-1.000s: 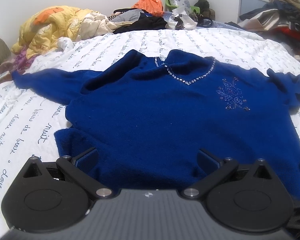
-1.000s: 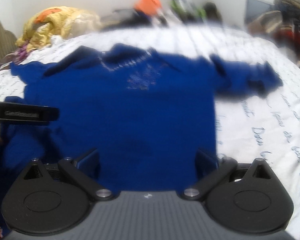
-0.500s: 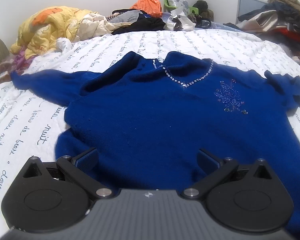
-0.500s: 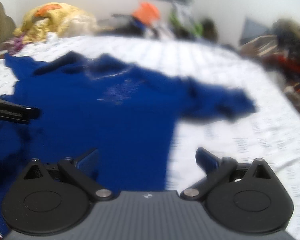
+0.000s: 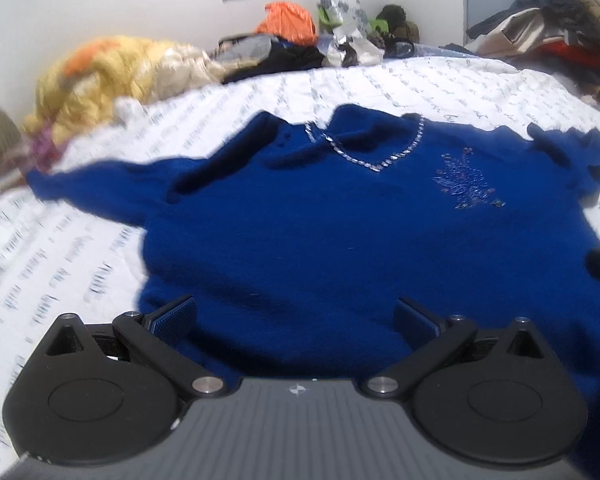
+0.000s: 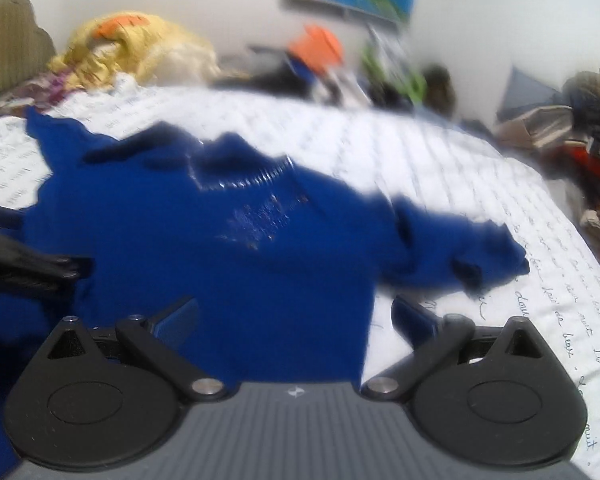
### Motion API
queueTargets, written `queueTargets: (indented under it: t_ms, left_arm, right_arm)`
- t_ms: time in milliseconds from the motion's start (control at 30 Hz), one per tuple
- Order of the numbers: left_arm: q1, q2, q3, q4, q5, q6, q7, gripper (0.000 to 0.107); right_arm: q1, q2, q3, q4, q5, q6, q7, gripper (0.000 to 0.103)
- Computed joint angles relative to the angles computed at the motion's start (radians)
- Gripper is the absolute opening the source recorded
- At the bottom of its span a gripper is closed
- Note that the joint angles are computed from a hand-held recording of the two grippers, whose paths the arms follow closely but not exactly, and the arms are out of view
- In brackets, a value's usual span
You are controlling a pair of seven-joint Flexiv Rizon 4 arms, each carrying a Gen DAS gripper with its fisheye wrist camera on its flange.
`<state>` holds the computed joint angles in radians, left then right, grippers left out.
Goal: Fold small clothes
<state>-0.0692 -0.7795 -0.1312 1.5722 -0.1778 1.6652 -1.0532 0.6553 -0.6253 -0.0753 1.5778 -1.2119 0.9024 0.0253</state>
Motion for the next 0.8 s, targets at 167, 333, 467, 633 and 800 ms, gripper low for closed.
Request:
queueTargets:
  t_ms: [167,333,467,633,800]
  left_arm:
    - [-0.064,-0.018,0.118,0.013,0.009,0.096,-0.018,0.103]
    - [-0.064,-0.017,0.116,0.008,-0.002,0.067,-0.029,0.103]
    - [-0.033,-0.011,0.052,0.011,-0.008,0.048,-0.042,0.103]
    - [0.020,0.010,-0.003,0.034,0.023,-0.003,0.005,0.102]
    - [0.277,0.100,-0.239,0.162,0.033,-0.020,0.120,0.103]
  right_arm:
    - [-0.010,-0.024,-0.004,-0.002,0.011,0.051,0.023,0.103]
    - [0.015,-0.047,-0.008,-0.003,0.061,-0.043,0.010,0.103]
    - [-0.011,-0.026,-0.024,0.048,0.010,0.063,0.159,0.103]
    - [-0.033,-0.014,-0.006,0.055,0.034,0.076,0.161,0.103]
    - [-0.053,0.028,0.017,0.089,0.058,0.090,0.095,0.103]
